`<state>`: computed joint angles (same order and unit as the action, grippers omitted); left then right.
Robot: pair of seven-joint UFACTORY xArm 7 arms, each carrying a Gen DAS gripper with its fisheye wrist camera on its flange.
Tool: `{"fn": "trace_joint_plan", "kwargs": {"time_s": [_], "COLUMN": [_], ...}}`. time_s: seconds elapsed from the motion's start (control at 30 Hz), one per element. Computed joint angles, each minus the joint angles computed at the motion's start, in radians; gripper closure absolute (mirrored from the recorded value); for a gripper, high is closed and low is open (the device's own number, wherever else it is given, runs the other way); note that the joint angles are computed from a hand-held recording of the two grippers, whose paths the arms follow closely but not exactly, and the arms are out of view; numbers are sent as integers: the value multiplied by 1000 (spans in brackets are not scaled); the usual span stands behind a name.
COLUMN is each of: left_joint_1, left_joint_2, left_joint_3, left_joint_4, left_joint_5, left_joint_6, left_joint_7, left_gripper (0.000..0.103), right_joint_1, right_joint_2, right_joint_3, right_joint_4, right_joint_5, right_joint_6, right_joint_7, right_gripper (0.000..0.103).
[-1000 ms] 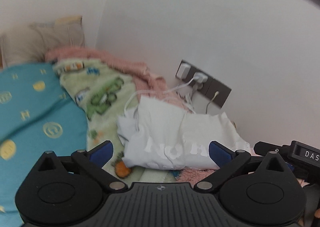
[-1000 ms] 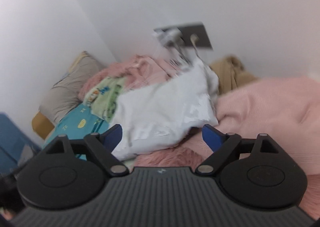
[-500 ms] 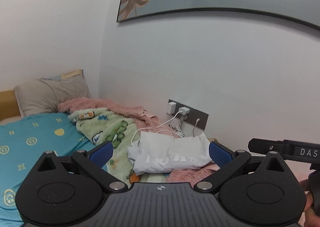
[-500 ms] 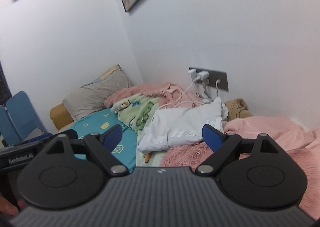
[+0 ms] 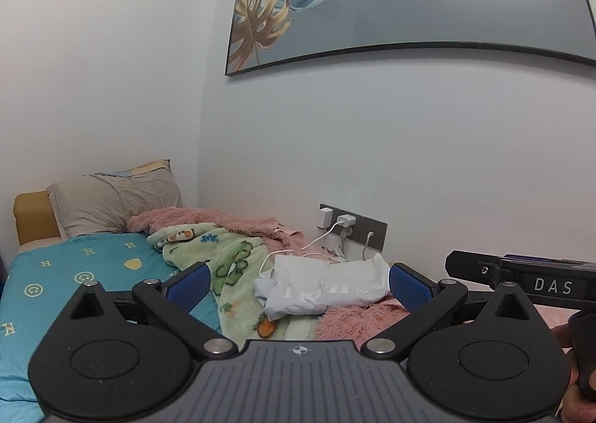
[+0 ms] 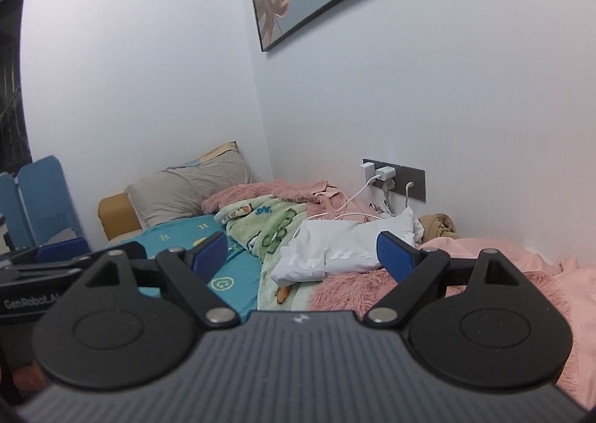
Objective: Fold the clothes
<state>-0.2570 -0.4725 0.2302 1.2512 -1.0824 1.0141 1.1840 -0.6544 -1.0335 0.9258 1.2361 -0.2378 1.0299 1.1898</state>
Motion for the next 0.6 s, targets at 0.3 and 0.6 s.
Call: {"fn": "trace_joint_plan", "kwargs": {"time_s": [0.3, 0.6], "left_joint_1": [3, 0], "left_joint_2": [-66, -68], "left_joint_3": [35, 51], "left_joint_4": [-112, -130], "left_joint_5": [-22, -30], "left_joint_6": [-79, -94], "left_joint_7": [116, 122], "left_gripper": [0, 0], "right_joint_1": [-41, -69], "right_joint_2": [-9, -25], "right_joint_3": [64, 88], "right_joint_4": [4, 1], "right_joint_5": [15, 56], "right_joint_6": [-4, -7], "right_joint_7": [-19, -38], "right_gripper": [15, 15]}}
